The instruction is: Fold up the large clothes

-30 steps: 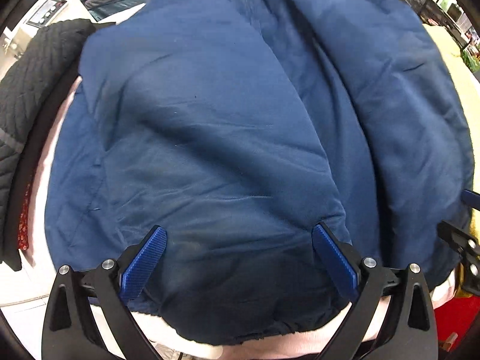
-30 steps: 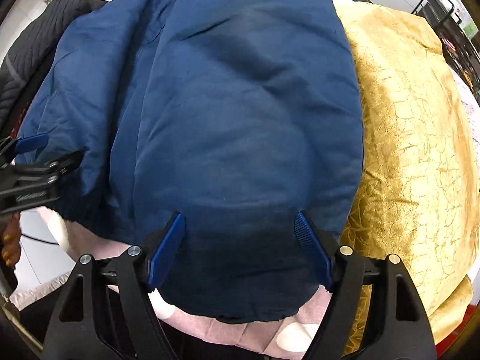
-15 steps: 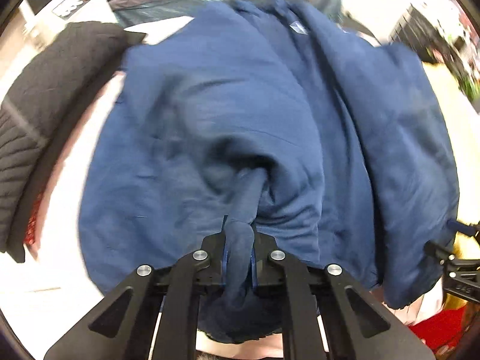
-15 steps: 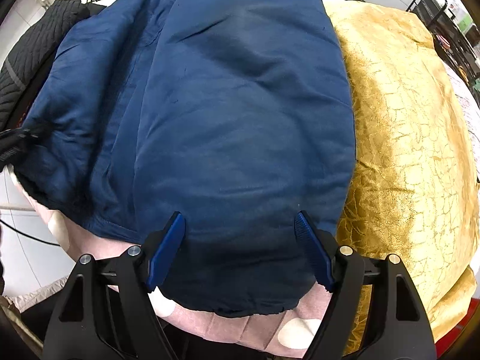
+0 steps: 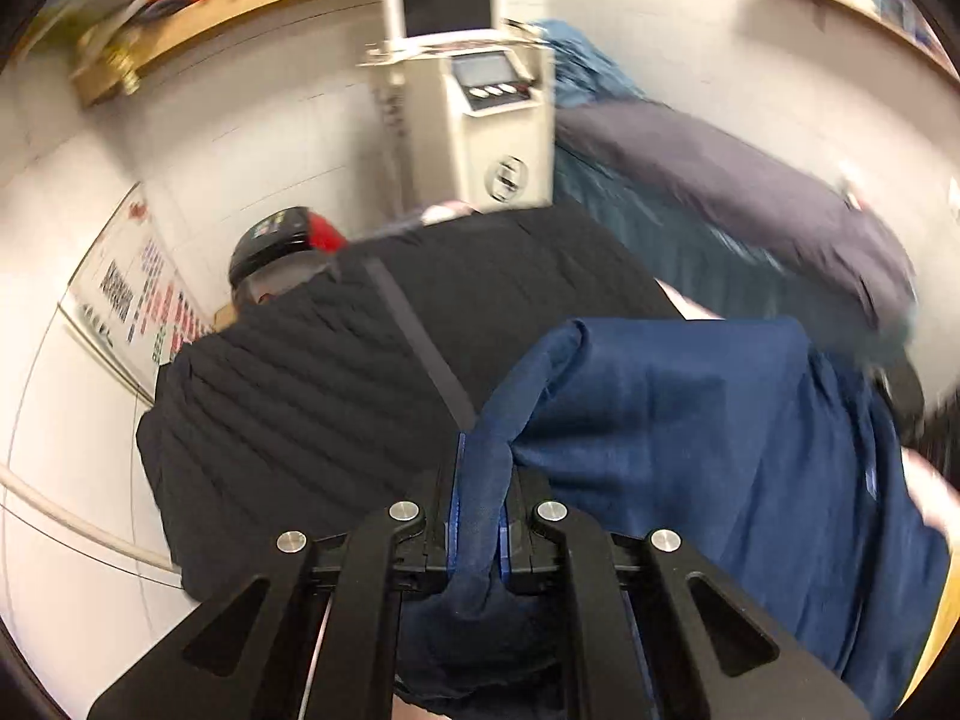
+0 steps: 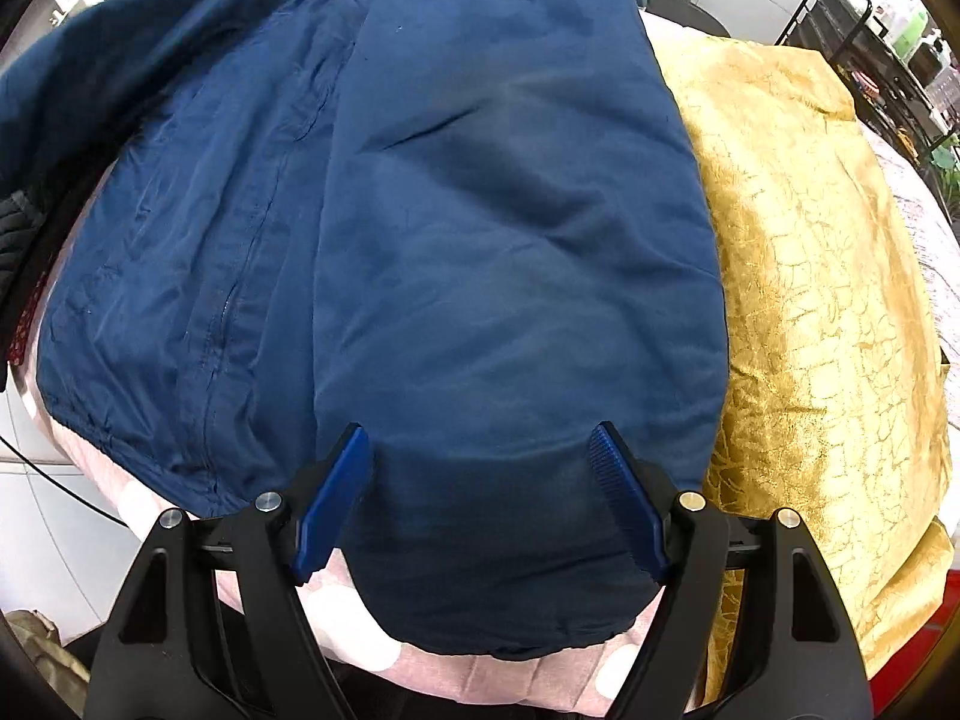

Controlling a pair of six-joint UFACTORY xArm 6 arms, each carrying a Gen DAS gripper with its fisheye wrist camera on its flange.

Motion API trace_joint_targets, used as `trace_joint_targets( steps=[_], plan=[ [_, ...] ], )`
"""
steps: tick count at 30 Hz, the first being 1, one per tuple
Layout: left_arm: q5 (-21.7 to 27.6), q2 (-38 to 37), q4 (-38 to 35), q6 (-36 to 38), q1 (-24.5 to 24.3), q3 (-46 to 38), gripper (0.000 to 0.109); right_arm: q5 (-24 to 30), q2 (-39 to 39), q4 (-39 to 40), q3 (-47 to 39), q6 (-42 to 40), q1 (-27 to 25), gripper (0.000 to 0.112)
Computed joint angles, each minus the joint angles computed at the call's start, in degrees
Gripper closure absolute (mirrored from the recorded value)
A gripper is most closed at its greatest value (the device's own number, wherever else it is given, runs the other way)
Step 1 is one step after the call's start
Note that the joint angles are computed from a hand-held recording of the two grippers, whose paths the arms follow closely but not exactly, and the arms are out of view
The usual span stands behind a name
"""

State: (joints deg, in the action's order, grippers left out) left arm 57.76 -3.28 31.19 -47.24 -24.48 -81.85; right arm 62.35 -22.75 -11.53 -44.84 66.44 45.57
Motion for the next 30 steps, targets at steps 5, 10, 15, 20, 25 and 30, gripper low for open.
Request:
trace_joint_targets(
  steps=[5, 10, 15, 20, 25, 30],
  plan=[
    [1.7, 7.7, -6.6, 1.5, 5.8, -6.6, 0.083, 2.6, 0.6, -0.1, -1.9, 1.7, 0.5, 0.036],
    [3.4, 7.4, -3.7, -4.9, 8.6, -5.7, 0.018, 4.8, 0.2, -1.3, -2.4, 3.1, 1.2, 0.036],
    [1.1, -1.9, -0.8, -17.6, 9.9, 3.1, 0.012, 2.0, 0.9, -2.1, -1.8, 1.7, 2.6, 0.036],
    [-0.6, -9.0, 2.9, -20.4, 5.6, 9.1, 0.012, -1.8, 6.4, 3.0, -3.1, -6.9, 4.0, 0.036],
    [-0.1, -11.7, -2.2, -15.7, -2.4, 14.4, 0.012, 2.0, 12.1, 1.4, -6.0, -12.9, 6.7, 0.036],
    [2.4, -9.9, -8.5, -12.0, -10.0, 16.6, 0.012, 2.4, 8.4, -2.0, -3.3, -13.8, 7.0, 0.094]
  ],
)
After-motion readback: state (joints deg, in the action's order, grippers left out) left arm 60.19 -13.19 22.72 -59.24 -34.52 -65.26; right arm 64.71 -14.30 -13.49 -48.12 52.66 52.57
